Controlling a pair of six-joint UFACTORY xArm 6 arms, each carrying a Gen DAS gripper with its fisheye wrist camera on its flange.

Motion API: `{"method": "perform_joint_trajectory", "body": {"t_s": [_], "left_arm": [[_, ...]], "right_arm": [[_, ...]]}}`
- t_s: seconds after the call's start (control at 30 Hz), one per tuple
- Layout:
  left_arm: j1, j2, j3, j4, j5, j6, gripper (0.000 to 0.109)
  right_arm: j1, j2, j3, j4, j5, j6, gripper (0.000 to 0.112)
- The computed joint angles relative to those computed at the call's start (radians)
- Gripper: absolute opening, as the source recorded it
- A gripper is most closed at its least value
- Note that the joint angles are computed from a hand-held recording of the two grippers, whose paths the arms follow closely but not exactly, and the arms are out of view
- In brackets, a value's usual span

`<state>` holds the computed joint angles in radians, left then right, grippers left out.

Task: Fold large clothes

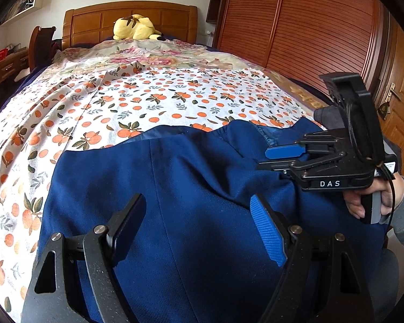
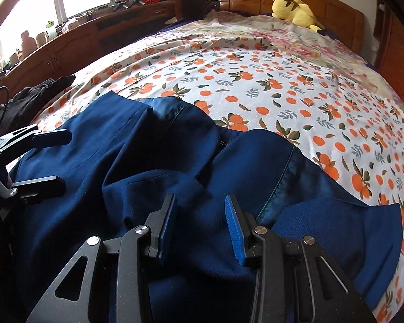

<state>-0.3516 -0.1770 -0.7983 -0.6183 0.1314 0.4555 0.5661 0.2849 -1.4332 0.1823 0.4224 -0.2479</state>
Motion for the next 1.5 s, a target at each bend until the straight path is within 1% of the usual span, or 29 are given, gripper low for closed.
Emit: {"method": "perform_joint_trajectory", "body": {"t_s": [0.13,0.2,0.27,0.3,0.4,0.43,0.47,0.5,0.53,0.57,0.6,0.67,0.77,0.8,0.87,0.9,0.93,1.0,1.03,1.1,1.13,1.17,1.23,1.27,1.3,1.43,1.5], "left_arm": [[-0.001,0.0,0.0,-0.012,0.0,0.014,0.08],[-0.001,-0.003,0.003,-0.012,-0.002,0.013,0.08],[-0.001,-0.006,0.006,-0.014,-0.003,0.015,0.08],[-0.001,-0.007,0.007,-0.018,-0.004,0.018,0.08],[-0.002,-0.009,0.009,-0.028,-0.005,0.028,0.08],[-0.002,-0.011,0.011,-0.031,-0.006,0.032,0.08],[-0.001,-0.012,0.01,-0.034,-0.004,0.034,0.08],[-0.001,-0.012,0.01,-0.04,-0.004,0.04,0.08],[-0.001,-0.013,0.01,-0.047,-0.004,0.045,0.08],[-0.002,-0.014,0.011,-0.047,-0.005,0.045,0.08],[-0.002,-0.014,0.011,-0.043,-0.006,0.041,0.08],[-0.003,-0.021,0.018,-0.041,-0.016,0.038,0.08],[-0.009,-0.041,0.035,-0.054,-0.038,0.056,0.08],[-0.009,-0.044,0.039,-0.044,-0.043,0.048,0.08],[-0.006,-0.045,0.041,-0.04,-0.041,0.046,0.08],[-0.007,-0.046,0.043,-0.052,-0.042,0.055,0.08],[-0.01,-0.045,0.04,-0.105,-0.04,0.1,0.08],[-0.003,-0.04,0.032,-0.125,-0.025,0.109,0.08],[-0.002,-0.039,0.029,-0.142,-0.021,0.123,0.08],[-0.001,-0.041,0.028,-0.163,-0.018,0.139,0.08],[-0.002,-0.042,0.029,-0.163,-0.021,0.14,0.08],[-0.002,-0.042,0.029,-0.161,-0.022,0.14,0.08],[-0.004,-0.045,0.034,-0.139,-0.027,0.125,0.08],[-0.005,-0.047,0.038,-0.114,-0.032,0.106,0.08],[-0.004,-0.05,0.042,-0.095,-0.035,0.091,0.08],[-0.007,-0.064,0.059,-0.019,-0.057,0.03,0.08],[-0.012,-0.072,0.067,0.01,-0.065,0.007,0.08]], "right_arm": [[0.003,0.032,-0.065,-0.012,0.074,0.01,0.04],[0.003,0.064,-0.127,0.024,0.145,-0.022,0.04],[-0.004,0.105,-0.196,0.091,0.225,-0.076,0.04],[-0.006,0.119,-0.22,0.099,0.248,-0.082,0.04],[-0.003,0.14,-0.256,0.065,0.279,-0.065,0.04],[-0.001,0.147,-0.268,0.06,0.292,-0.064,0.037],[-0.002,0.159,-0.289,0.075,0.314,-0.08,0.027],[-0.001,0.157,-0.293,0.087,0.327,-0.096,0.021],[0.005,0.155,-0.294,0.081,0.327,-0.101,0.009],[0.011,0.147,-0.285,0.046,0.306,-0.09,0.006],[0.018,0.131,-0.266,0.007,0.273,-0.076,0.005],[0.021,0.12,-0.255,-0.023,0.195,-0.045,0.004],[0.016,0.141,-0.287,-0.198,0.113,0.105,0.004],[0.011,0.16,-0.313,-0.235,0.106,0.142,0.004],[0.008,0.208,-0.38,-0.277,0.128,0.176,0.004],[0.007,0.227,-0.401,-0.297,0.129,0.189,0.004],[0.005,0.248,-0.421,-0.313,0.128,0.211,0.004],[-0.006,0.283,-0.46,-0.357,0.151,0.297,0.004],[-0.016,0.293,-0.473,-0.384,0.16,0.354,0.005],[-0.035,0.291,-0.48,-0.454,0.167,0.468,0.015],[-0.049,0.276,-0.462,-0.472,0.154,0.508,0.023],[-0.061,0.255,-0.436,-0.488,0.14,0.539,0.027],[-0.086,0.207,-0.38,-0.541,0.134,0.606,0.029],[-0.093,0.185,-0.358,-0.605,0.158,0.657,0.03],[-0.107,0.144,-0.303,-0.628,0.144,0.691,0.031],[-0.141,-0.001,-0.105,-0.675,0.099,0.803,0.033],[-0.15,-0.071,-0.004,-0.679,0.065,0.822,0.034]]}}
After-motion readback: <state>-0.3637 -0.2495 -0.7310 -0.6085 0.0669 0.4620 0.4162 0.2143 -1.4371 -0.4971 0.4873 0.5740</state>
